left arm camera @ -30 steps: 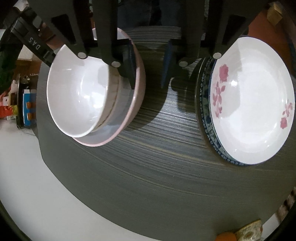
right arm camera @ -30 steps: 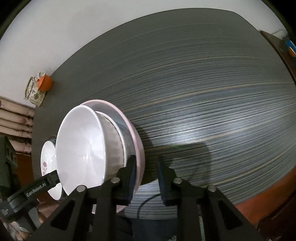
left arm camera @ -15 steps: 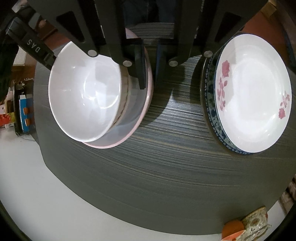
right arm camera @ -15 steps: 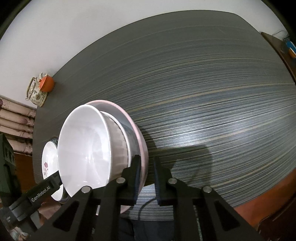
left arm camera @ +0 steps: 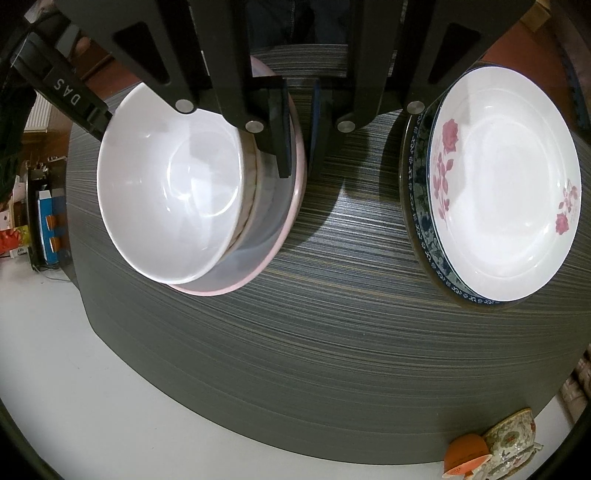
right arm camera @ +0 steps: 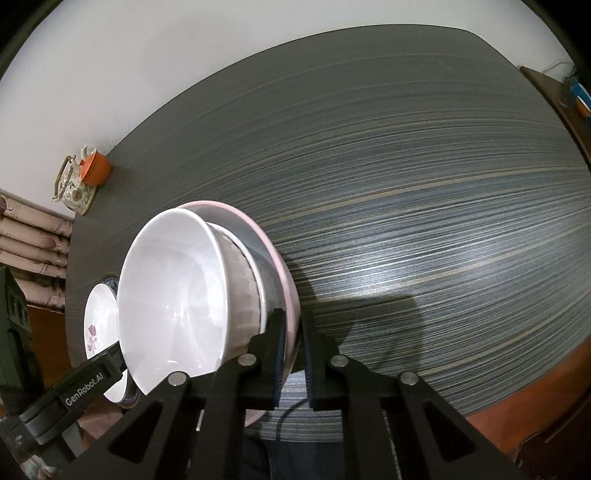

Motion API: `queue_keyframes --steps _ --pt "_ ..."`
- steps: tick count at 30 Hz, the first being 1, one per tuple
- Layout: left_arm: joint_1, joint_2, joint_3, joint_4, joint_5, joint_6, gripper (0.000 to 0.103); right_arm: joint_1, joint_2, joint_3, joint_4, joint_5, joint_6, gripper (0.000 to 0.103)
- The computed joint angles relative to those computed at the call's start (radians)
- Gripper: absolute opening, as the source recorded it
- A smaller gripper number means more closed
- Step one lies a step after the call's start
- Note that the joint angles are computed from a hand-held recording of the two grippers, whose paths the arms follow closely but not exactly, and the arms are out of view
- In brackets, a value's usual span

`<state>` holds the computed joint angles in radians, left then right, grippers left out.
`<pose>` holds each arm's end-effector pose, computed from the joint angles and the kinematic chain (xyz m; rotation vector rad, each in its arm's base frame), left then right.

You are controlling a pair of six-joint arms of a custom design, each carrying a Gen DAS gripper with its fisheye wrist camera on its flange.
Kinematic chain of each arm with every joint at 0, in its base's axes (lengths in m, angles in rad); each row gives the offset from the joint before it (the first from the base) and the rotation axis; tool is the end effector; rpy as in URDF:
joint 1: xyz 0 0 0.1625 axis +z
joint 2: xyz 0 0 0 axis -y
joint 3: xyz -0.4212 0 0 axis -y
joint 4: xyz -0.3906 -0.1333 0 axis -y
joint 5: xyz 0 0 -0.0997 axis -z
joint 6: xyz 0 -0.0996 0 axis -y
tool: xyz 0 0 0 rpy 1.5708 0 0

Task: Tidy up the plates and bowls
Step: 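Lift the bowl stack with both tools and carry it over the flower plates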

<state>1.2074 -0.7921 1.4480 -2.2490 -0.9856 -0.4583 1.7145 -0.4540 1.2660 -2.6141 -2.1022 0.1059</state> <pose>-0.0753 -0.7277 0.1433 -0.1317 2.5899 -0.3385 0.1914 -0.7443 0.0031 -0.0332 -2.6175 0.3902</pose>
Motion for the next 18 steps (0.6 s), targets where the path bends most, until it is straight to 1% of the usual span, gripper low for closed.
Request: queue_keyframes --steps 18 --pt "-0.007 -0.003 0.007 -0.030 0.016 0.016 0.005 0.015 0.007 -0.006 -0.020 -0.006 -0.005 0.009"
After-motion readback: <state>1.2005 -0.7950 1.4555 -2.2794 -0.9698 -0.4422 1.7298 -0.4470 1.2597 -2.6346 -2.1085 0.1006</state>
